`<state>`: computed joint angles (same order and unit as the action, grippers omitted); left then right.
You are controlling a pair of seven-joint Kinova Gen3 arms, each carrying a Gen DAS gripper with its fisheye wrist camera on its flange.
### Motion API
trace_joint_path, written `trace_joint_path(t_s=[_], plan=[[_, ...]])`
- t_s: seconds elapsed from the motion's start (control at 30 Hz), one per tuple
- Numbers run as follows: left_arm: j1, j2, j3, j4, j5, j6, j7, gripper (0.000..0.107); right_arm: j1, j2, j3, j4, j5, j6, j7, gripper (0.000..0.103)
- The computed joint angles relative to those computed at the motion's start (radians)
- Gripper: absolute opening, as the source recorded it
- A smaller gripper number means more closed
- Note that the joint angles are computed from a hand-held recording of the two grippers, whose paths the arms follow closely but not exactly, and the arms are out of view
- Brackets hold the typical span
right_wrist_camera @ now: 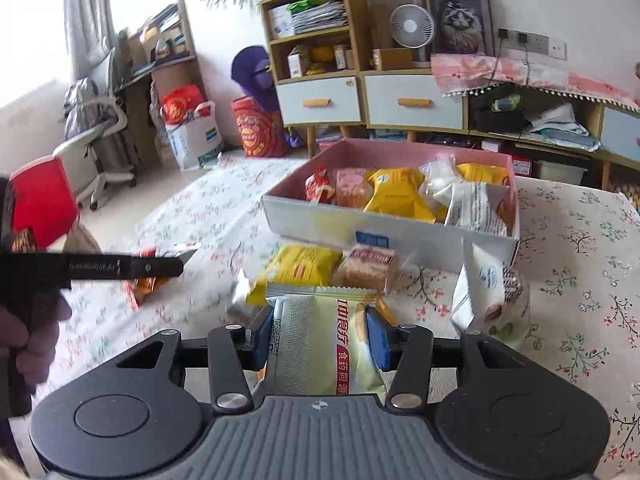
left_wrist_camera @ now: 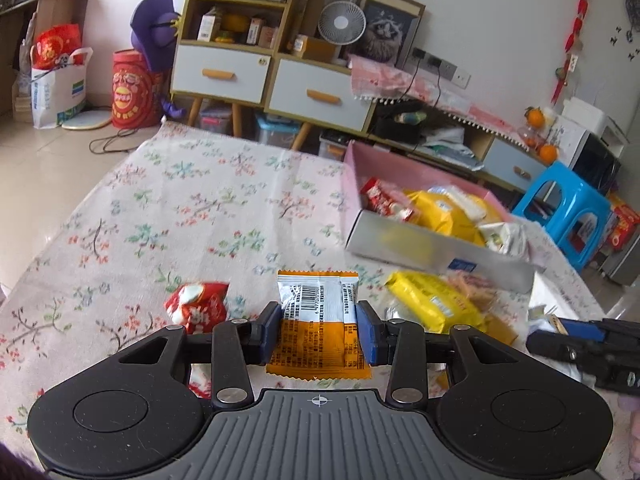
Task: Organize snacks
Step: 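Carry the biscuit packet and white-and-green packet over the pink box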
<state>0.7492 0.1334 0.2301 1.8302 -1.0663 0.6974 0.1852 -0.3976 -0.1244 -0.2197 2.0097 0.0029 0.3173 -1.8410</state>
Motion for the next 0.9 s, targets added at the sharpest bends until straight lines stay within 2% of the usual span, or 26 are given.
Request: trace_joint_path(t_s=[0.23, 0.37, 0.5, 0.63, 0.9], plan=[[0.007, 0.025, -0.003, -0.084, 0.016, 0.027, -0.097, 0.037, 0.038, 0.032, 0.002, -0.070, 0.042, 0.004, -0.069, 0.036], [0.003, 0.061, -0.019, -0.162, 0.052, 0.015, -0.186, 0.037, 0.024, 0.069, 0.058, -0.124, -0.048, 0.002, 0.008, 0.036], [0.019, 0.114, -0.051, -0.247, 0.078, 0.000, -0.284, 0.037, 0.040, 0.123, 0.076, -0.205, -0.097, 0.030, 0.041, 0.036], [0.010, 0.175, -0.074, -0.338, 0.162, -0.029, -0.397, 0.037, 0.049, 0.177, 0.086, -0.289, -0.066, 0.081, -0.009, 0.036], [0.025, 0.322, -0.144, -0.532, 0.245, -0.019, -0.567, 0.037, 0.040, 0.292, 0.119, -0.453, -0.001, 0.202, -0.130, 0.036]])
